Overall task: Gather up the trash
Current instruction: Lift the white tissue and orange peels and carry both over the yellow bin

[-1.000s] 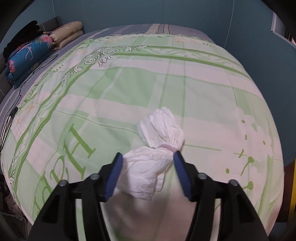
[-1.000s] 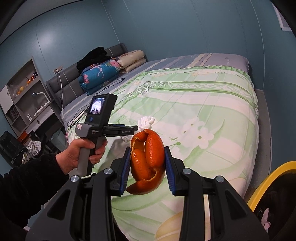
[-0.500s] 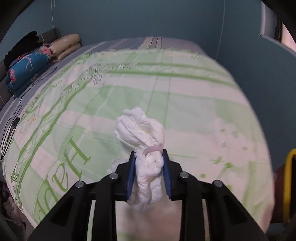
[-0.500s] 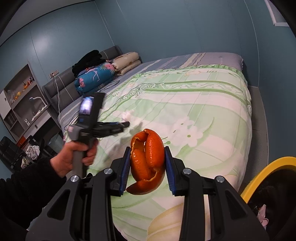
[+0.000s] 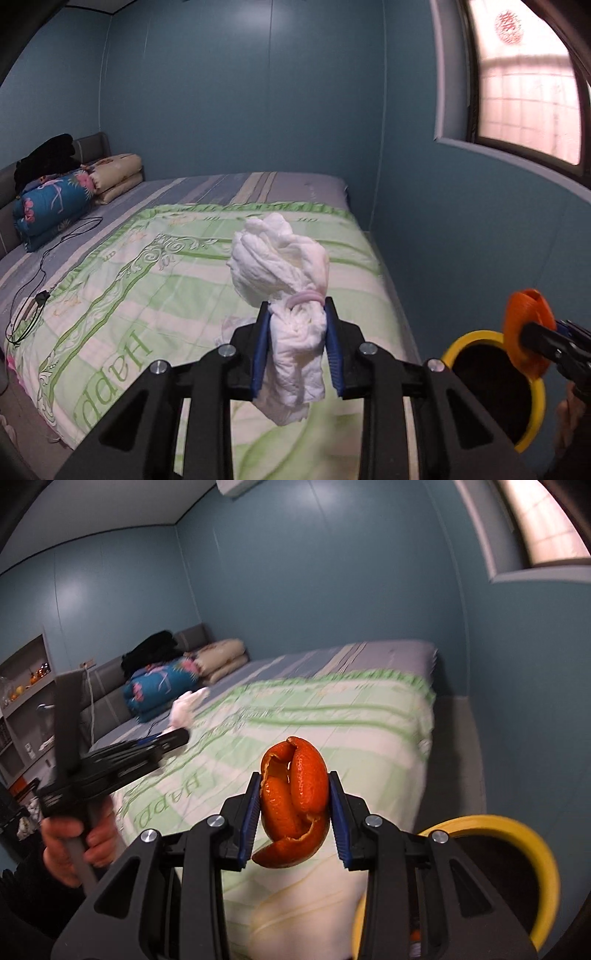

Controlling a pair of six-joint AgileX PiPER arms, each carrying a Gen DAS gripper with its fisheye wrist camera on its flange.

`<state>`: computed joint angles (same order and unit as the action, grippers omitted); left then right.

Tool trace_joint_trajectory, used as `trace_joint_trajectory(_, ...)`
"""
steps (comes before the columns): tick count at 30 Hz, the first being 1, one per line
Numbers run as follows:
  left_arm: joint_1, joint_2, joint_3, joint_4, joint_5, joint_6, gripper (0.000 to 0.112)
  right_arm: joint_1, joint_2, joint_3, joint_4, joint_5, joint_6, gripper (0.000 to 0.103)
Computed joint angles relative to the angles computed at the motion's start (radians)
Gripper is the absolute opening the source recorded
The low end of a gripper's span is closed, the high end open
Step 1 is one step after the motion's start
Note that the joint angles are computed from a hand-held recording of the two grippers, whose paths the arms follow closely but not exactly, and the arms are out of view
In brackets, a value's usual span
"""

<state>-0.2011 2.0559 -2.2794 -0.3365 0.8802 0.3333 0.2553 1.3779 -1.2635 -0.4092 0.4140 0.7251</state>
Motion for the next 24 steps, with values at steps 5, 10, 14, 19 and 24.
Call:
trace_joint_trajectory(5,-0.026,-0.17,0.231,-0.09,-0.091,0.083,0.026,-0.018,-0.108,0.073,-0.134,-0.005,0.117,0.033)
trace_joint_trajectory(10,-0.077,-0.298,0.384,-0.136,-0.165,0.156,0.026,-0.044,-0.185,0.131,-0.19,-0.02,0.168,0.033)
trace_joint_trajectory(14,-0.116,-0.352,0.436,-0.161,-0.193,0.191,0.026,-0.074,-0.234,0.176,-0.219,-0.037,0.196,0.034)
trace_joint_trajectory(19,-0.174,-0.38,0.463,-0.15,-0.219,0.195,0.026,-0.111,-0.291,0.228,-0.277,-0.038,0.253,0.034)
trace_joint_trajectory(24,-0.232,-0.371,0.447,-0.115,-0.227,0.171,0.026,-0.145,-0.327,0.277,-0.341,-0.035,0.326,0.034)
